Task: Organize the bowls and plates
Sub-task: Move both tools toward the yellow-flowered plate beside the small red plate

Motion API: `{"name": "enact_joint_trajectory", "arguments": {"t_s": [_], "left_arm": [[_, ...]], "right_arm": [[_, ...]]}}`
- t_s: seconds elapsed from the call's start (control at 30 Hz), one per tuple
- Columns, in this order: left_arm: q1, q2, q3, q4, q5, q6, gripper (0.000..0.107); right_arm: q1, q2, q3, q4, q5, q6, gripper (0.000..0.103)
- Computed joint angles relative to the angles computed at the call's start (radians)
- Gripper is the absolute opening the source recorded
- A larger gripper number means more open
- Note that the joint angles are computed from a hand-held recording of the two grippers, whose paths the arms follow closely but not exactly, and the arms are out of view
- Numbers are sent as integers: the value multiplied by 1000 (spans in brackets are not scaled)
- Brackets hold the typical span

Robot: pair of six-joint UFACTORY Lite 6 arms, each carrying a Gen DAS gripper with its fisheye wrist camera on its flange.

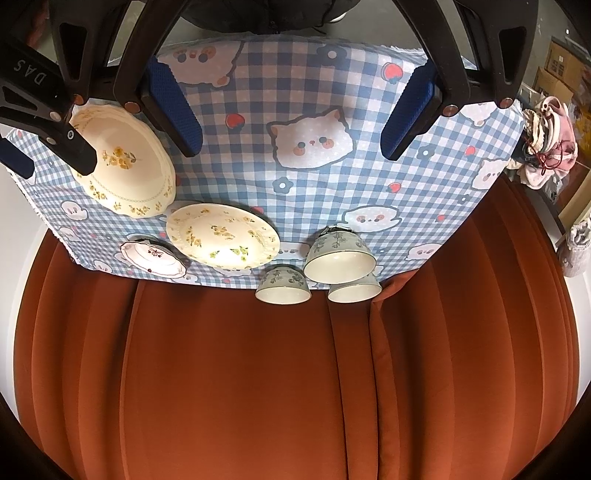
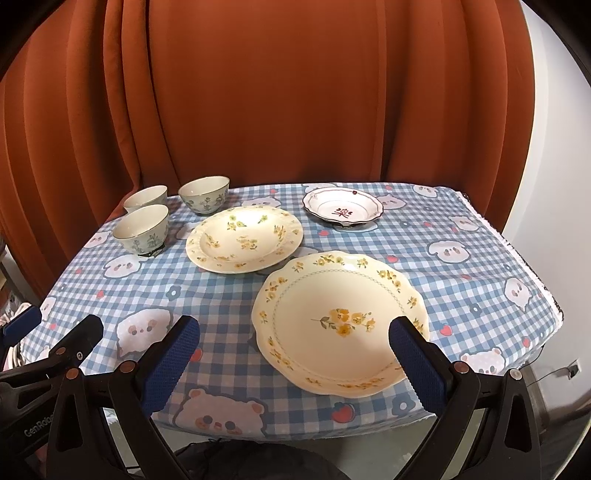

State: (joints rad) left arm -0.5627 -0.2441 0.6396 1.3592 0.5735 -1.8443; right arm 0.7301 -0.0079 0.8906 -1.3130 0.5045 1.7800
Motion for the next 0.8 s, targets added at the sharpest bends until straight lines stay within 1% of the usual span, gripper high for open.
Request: {"name": "enact_joint_trajectory", "arguments": {"t_s": [0.27, 0.37, 0.5, 0.6, 0.7, 0.8], "left_arm": [[-7, -32, -29, -13, 6, 7, 98], [23, -60, -43, -20, -18, 40, 98], [81, -79, -50, -21, -68, 86, 98], [141, -90, -51, -43, -128, 142, 98], [215, -86, -35, -80, -204, 234, 98], [268, -81, -16, -142, -249, 345, 98]], "right_arm": [[9, -8, -2, 12, 11, -10, 103], [27, -6, 8, 28, 32, -19, 103], [59, 23, 51, 57, 82, -32, 103], [73, 70, 109, 107, 94, -71, 103], [96, 95, 147, 128, 126, -78, 103], [104, 120, 188, 171, 136, -103, 103]]}}
